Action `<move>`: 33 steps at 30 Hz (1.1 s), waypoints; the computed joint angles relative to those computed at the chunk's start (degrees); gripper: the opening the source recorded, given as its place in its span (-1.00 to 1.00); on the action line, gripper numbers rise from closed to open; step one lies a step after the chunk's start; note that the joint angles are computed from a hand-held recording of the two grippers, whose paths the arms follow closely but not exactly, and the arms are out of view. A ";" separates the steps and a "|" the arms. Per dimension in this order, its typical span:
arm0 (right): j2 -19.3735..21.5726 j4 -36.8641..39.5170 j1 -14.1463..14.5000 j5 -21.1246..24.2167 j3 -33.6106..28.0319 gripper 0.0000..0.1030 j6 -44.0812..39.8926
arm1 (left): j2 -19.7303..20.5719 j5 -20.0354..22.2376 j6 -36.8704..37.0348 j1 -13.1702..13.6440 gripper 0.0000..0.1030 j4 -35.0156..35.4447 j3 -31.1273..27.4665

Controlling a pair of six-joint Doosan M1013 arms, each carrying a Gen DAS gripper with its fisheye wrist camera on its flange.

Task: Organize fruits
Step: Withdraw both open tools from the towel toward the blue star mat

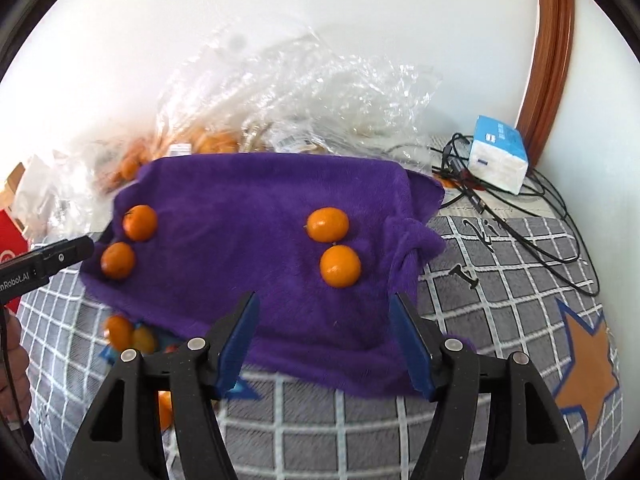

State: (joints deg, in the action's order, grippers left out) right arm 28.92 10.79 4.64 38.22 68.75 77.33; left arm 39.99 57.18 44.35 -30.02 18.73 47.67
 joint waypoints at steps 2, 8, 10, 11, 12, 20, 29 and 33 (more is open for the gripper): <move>-1.68 -0.64 0.38 -2.11 2.24 0.29 -0.21 | -1.63 -0.87 -1.39 -0.37 0.20 0.86 2.17; -5.76 -2.01 1.14 -7.04 7.39 0.29 0.40 | -5.72 -2.47 -6.21 -1.63 0.20 5.30 7.81; -6.91 -0.94 1.14 -7.95 8.71 0.29 -0.17 | -6.85 -2.90 -7.62 -1.99 0.20 6.52 9.40; -7.39 -0.78 1.16 -8.21 9.23 0.29 -0.28 | -7.43 -3.11 -8.38 -2.16 0.20 7.04 10.22; -7.88 -0.84 1.22 -8.55 9.81 0.29 -0.30 | -7.85 -3.27 -8.89 -2.26 0.20 7.30 10.82; -10.89 2.54 0.80 -8.77 13.18 0.29 -3.44 | -11.23 -5.96 -12.02 -3.39 0.20 9.73 15.70; -11.93 3.14 1.18 -9.35 15.42 0.29 -4.84 | -13.86 -7.62 -15.23 -3.88 0.20 11.84 20.74; -11.90 2.30 1.48 -9.64 16.21 0.29 -4.87 | -13.99 -7.34 -16.63 -3.69 0.20 11.12 22.37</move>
